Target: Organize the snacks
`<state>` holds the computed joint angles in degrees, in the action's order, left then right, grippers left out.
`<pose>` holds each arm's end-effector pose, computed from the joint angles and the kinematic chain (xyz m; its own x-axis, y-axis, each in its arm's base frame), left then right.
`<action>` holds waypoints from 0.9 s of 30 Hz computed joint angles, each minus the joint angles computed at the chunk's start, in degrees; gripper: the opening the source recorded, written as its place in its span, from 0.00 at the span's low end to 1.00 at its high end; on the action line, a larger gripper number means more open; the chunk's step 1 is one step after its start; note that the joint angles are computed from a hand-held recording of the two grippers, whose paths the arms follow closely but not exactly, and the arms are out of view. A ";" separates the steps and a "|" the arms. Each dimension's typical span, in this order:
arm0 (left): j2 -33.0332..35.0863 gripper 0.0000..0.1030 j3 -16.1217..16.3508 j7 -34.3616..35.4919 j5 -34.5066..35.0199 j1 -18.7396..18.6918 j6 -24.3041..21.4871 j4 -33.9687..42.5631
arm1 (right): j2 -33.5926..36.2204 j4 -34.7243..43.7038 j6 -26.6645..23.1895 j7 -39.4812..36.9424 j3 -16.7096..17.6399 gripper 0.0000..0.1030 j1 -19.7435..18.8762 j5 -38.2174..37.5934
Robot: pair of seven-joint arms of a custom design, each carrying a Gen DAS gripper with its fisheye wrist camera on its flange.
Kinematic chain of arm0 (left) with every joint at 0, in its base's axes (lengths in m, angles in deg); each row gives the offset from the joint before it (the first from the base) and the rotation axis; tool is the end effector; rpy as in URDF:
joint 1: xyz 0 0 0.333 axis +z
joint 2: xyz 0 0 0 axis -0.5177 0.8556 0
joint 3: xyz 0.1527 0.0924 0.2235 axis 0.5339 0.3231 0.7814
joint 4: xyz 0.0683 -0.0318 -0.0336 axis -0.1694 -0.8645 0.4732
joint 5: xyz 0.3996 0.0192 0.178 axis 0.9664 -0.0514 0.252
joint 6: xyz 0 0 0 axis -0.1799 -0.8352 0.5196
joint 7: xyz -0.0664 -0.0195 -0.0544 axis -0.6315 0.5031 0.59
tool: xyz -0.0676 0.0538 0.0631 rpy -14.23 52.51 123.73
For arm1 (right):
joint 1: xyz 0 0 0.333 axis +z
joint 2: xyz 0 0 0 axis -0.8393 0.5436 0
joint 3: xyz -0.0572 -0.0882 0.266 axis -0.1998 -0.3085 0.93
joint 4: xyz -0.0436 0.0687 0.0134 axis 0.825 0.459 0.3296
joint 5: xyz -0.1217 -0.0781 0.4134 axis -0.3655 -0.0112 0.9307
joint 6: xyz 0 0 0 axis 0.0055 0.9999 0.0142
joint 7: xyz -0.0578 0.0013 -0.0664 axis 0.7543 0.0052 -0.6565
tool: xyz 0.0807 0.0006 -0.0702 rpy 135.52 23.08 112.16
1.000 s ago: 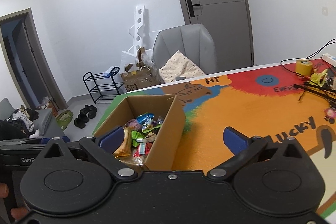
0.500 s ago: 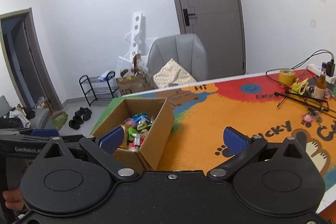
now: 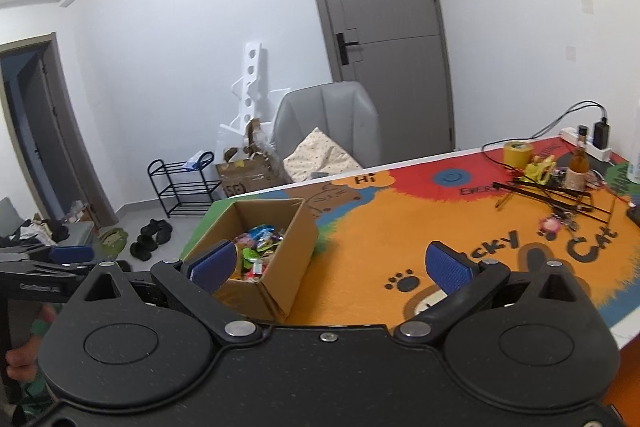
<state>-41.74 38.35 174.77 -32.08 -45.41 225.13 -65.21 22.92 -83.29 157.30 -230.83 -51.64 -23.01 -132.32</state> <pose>0.5884 -0.2437 0.5728 -0.5400 -0.8384 0.0736 -0.4636 0.2233 -0.8574 0.4730 0.4553 0.5493 -0.1665 -0.9773 -0.1313 -0.3903 0.1876 -0.9014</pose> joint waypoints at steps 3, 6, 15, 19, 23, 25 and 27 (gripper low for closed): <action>-1.43 1.00 0.52 1.76 -1.92 -0.07 -0.35 -1.19 | -1.16 -1.40 -0.70 0.30 0.29 1.00 0.09 -0.13; -2.64 1.00 1.74 5.26 -6.84 -0.60 -3.18 -1.45 | -1.88 -2.23 -1.30 -0.07 0.70 1.00 -0.08 0.53; -4.04 1.00 2.28 5.76 -7.27 -0.60 -4.17 -2.65 | -2.32 -2.92 -0.99 -0.15 1.39 1.00 -0.18 0.40; -4.35 1.00 2.49 6.46 -7.75 -0.81 -4.77 -3.03 | -1.41 -2.21 0.00 -1.79 1.41 1.00 -0.16 1.71; -4.26 1.00 2.51 5.86 -7.08 -0.68 -5.05 -3.18 | -1.60 -2.47 1.47 -1.44 1.14 1.00 0.01 1.69; -4.20 1.00 2.51 5.74 -7.05 -0.66 -5.14 -3.18 | -1.66 -2.46 1.10 -1.77 1.28 1.00 0.11 1.65; -4.31 1.00 2.55 6.17 -7.31 -0.69 -5.08 -3.38 | -1.65 -2.35 0.46 -1.86 1.43 1.00 0.26 1.62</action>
<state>-46.05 40.90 180.94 -39.39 -46.10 220.05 -68.59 21.27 -85.64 157.76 -232.69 -50.21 -22.75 -130.69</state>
